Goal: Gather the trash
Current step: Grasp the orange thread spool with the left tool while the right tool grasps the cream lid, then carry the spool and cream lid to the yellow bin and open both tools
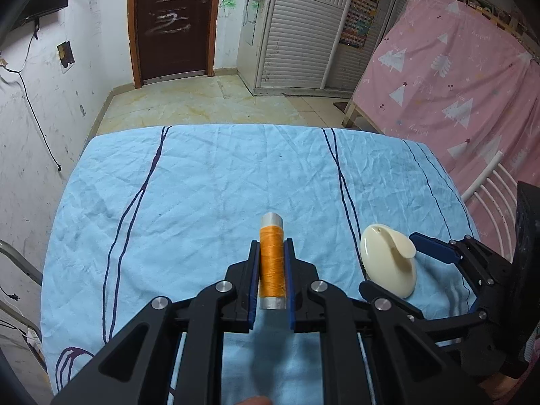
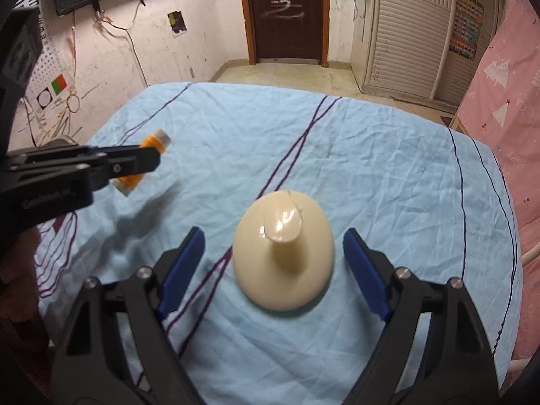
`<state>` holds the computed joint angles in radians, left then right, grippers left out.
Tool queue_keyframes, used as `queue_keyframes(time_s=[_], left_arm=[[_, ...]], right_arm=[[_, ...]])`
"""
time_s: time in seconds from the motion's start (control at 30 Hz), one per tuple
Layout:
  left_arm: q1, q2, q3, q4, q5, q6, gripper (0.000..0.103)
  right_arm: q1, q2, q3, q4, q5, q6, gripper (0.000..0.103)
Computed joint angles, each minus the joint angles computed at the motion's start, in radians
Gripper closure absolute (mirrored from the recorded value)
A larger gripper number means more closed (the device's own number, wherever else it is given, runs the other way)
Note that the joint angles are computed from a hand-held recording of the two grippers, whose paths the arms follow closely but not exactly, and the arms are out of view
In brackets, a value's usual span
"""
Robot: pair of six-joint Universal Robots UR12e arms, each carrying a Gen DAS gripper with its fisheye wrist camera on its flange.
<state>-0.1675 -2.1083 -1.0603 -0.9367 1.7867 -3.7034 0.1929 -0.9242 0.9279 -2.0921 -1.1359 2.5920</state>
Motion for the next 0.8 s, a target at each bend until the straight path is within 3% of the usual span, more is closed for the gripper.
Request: queue_keyframes(time_s=[0.07,0.13,0.23,0.43,0.8], left_arm=[[0.001,0.003,-0.005,0.005,-0.003,-0.001,0.098],[0.002,0.004,-0.009,0.01,-0.003,-0.002,0.098],[0.002,0.003,-0.008,0.011,-0.004,-0.004,0.098],[-0.002,0.004,-0.004,0.006,0.003,-0.003,0.098],[-0.027,-0.031,0.073,-0.042,0.04,0.03,0.098]], right_arm=[[0.006,0.002,-0.003,0.0,-0.025,-0.005,0.033],[0.01,0.002,-0.001,-0.005,-0.04,-0.01,0.033],[0.012,0.001,0.002,-0.015,-0.05,-0.016,0.042],[0.008,0.003,0.001,-0.03,-0.042,0.01,0.043],[-0.041,-0.013,0.014,-0.099,0.058,0.095,0.043]])
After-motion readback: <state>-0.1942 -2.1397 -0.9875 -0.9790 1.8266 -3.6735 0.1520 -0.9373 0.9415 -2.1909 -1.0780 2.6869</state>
